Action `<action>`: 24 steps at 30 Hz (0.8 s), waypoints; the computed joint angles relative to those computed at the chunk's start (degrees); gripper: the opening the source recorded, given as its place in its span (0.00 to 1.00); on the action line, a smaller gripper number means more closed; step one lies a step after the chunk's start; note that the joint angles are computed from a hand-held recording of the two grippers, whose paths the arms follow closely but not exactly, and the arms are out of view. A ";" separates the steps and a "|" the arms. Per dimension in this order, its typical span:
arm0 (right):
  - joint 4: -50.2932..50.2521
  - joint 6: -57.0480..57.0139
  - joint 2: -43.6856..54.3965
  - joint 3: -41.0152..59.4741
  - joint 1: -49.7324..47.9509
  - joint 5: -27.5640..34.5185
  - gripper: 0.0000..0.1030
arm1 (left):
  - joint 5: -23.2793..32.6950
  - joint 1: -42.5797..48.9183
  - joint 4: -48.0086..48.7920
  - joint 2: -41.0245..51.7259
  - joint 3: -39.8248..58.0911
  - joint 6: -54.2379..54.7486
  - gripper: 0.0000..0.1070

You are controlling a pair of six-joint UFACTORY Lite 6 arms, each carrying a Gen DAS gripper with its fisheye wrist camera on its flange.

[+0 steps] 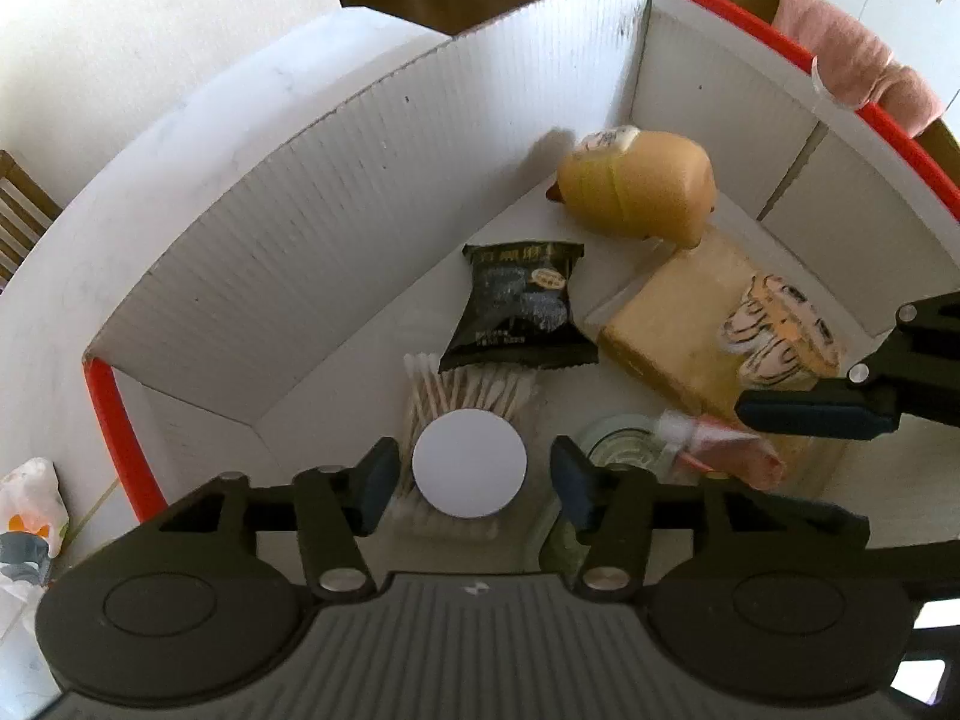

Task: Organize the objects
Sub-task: 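Lower container and toothpaste tube into the box and open both grippers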

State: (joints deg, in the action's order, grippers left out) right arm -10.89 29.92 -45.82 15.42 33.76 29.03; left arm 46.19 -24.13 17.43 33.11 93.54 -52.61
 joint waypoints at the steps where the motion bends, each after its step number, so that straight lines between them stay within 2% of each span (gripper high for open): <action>1: -0.10 0.05 -0.57 -0.03 0.09 0.43 0.29 | -0.33 -0.15 0.23 -0.42 -0.40 -0.29 0.55; 6: 1.25 -1.75 -5.06 -0.47 -0.14 3.09 0.35 | -1.29 -1.22 2.21 -2.59 -2.29 -2.15 0.59; 10: 1.01 -1.38 -9.68 -0.81 0.76 6.33 0.47 | -2.82 -2.08 3.04 -5.35 -4.75 -4.11 0.59; 14: -0.97 1.46 -14.26 -0.96 3.33 9.96 0.54 | -4.32 -3.13 3.69 -8.43 -7.50 -5.65 0.60; 20: -7.79 11.96 -20.05 0.04 12.00 16.57 0.65 | -5.12 -5.53 6.87 -14.15 -11.94 -12.25 0.63; 24: -14.58 22.99 -21.53 1.56 21.46 21.62 0.68 | -6.00 -7.59 10.19 -19.23 -16.06 -17.78 0.63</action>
State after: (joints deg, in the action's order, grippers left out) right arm -25.47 52.91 -67.34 16.98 55.22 50.65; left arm 40.18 -31.73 27.62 13.88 77.48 -70.39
